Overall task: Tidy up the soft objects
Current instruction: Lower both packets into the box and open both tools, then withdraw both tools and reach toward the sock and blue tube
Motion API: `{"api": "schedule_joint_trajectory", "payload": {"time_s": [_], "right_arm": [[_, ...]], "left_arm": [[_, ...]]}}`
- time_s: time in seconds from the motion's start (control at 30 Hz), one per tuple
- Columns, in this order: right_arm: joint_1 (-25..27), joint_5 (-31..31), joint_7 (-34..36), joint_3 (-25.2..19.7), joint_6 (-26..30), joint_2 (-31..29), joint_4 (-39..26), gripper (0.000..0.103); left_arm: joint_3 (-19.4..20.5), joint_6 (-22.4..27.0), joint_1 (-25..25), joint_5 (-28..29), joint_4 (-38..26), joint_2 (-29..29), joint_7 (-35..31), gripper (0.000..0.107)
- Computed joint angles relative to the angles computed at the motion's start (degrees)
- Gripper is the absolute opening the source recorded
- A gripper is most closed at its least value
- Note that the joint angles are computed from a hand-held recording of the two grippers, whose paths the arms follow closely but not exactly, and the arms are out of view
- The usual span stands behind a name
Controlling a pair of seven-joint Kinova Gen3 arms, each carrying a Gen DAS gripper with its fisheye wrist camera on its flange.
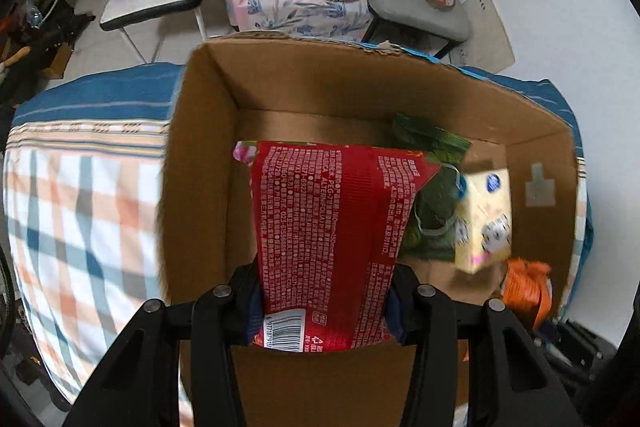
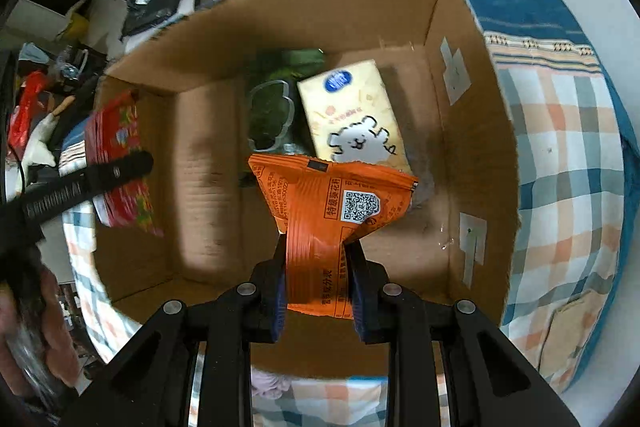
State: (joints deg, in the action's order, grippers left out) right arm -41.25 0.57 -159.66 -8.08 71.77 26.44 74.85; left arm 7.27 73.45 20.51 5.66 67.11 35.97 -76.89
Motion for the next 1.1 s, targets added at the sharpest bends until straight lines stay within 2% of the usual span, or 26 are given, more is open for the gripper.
{"api": "schedule_joint_trajectory", "payload": {"time_s": [0.43,0.63,0.73,0.8,0.93,1.0,1.1], "right_arm": [[2.8,-3.5,4.8,-0.5,-2.1,3.2,4.1,0.028],[2.6,-3.8,6.0,-0.4,-1.1,4.4,4.0,0.029],[2.5,-3.9,5.9,-0.2,-1.1,4.5,4.2,0.049],[2.2,-3.6,5.5,0.0,-1.3,4.1,4.4,0.051],[2.3,-3.7,5.5,-0.1,-1.5,3.6,4.2,0.058],[2.2,-3.7,5.4,-0.2,-1.7,3.4,4.0,0.062],[1.4,-3.4,4.9,-0.2,-1.7,2.9,3.5,0.075]], "left_arm": [[-0.7,3.8,2.2,-1.4,-10.0,9.8,-0.1,0.045],[-1.0,5.7,1.9,-0.6,-12.1,11.4,1.9,0.046],[-1.0,5.4,1.7,-0.5,-11.9,11.1,2.3,0.053],[-1.1,5.2,1.8,-0.6,-11.8,10.7,2.5,0.058],[-1.1,4.7,2.0,-1.2,-10.6,8.9,2.3,0.061],[-1.1,3.7,1.9,-1.4,-9.0,7.3,2.2,0.074],[-1.5,0.9,2.2,-2.5,-5.1,3.7,2.2,0.084]]}}
